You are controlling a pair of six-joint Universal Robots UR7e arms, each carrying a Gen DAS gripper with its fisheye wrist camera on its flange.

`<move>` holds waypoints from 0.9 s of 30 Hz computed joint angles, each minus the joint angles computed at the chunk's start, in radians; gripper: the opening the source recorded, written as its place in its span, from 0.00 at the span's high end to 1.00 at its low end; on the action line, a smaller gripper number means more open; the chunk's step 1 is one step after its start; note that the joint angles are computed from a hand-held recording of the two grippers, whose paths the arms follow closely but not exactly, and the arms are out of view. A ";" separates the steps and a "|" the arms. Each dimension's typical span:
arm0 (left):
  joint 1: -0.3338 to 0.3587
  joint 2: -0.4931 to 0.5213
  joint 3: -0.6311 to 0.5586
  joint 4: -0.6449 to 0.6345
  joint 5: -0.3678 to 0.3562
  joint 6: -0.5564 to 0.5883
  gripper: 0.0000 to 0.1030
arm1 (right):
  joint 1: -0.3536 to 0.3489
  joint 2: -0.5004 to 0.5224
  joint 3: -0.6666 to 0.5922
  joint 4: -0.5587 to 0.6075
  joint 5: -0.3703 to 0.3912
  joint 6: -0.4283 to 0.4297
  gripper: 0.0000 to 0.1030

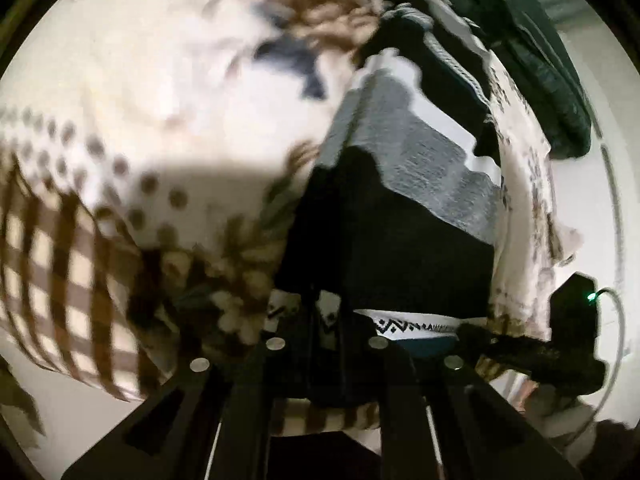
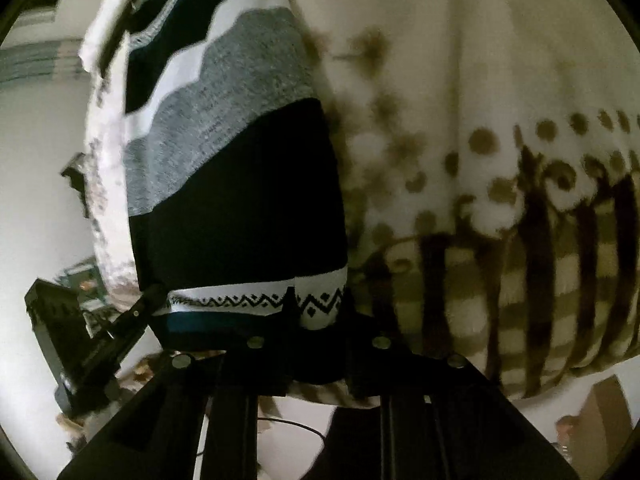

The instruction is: Fold small clothes

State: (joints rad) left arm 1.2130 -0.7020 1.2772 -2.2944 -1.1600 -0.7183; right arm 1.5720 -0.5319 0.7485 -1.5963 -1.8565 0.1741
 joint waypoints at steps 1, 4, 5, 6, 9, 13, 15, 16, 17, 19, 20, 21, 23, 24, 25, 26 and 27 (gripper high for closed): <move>0.006 -0.008 0.011 -0.016 -0.016 -0.004 0.85 | 0.001 0.018 -0.032 0.035 -0.001 0.000 0.80; 0.008 -0.043 0.050 -0.039 -0.025 -0.018 0.63 | 0.004 0.054 -0.108 0.108 0.009 0.018 0.55; 0.011 -0.058 0.077 -0.080 -0.046 -0.021 0.62 | -0.003 0.054 -0.118 0.126 0.029 0.023 0.53; 0.014 -0.065 0.091 -0.109 -0.062 -0.023 0.61 | -0.012 0.045 -0.111 0.126 0.067 0.027 0.49; 0.036 -0.062 0.103 -0.175 -0.132 -0.010 0.51 | -0.046 -0.004 -0.026 0.046 0.198 0.038 0.40; 0.070 -0.003 0.048 -0.204 -0.218 0.032 0.39 | -0.090 -0.032 0.059 -0.035 0.305 0.106 0.40; 0.082 0.027 0.009 -0.176 -0.241 0.039 0.37 | -0.107 -0.028 0.081 -0.052 0.349 0.130 0.40; 0.083 0.036 -0.002 -0.174 -0.246 0.046 0.37 | -0.112 -0.026 0.090 -0.062 0.367 0.136 0.40; 0.078 0.039 -0.008 -0.163 -0.231 0.058 0.40 | -0.115 -0.025 0.102 -0.080 0.381 0.139 0.40; 0.062 0.041 -0.025 -0.114 -0.197 0.081 0.47 | -0.114 -0.032 0.124 -0.111 0.392 0.139 0.50; 0.049 0.044 -0.042 -0.065 -0.163 0.099 0.73 | -0.111 -0.035 0.136 -0.125 0.406 0.134 0.62; 0.044 0.041 -0.045 -0.042 -0.156 0.111 0.81 | -0.103 -0.032 0.143 -0.131 0.412 0.134 0.78; 0.038 0.032 -0.038 -0.037 -0.156 0.104 0.86 | -0.094 -0.039 0.160 -0.156 0.423 0.145 0.83; 0.037 0.028 -0.036 -0.041 -0.158 0.098 0.86 | -0.091 -0.041 0.163 -0.164 0.432 0.153 0.86; 0.034 0.023 -0.035 -0.046 -0.159 0.092 0.88 | -0.088 -0.043 0.160 -0.164 0.438 0.158 0.87; 0.029 0.017 -0.033 -0.058 -0.162 0.088 0.88 | -0.081 -0.042 0.153 -0.165 0.449 0.164 0.87; 0.025 0.012 -0.031 -0.069 -0.164 0.088 0.88 | -0.078 -0.040 0.149 -0.166 0.454 0.163 0.88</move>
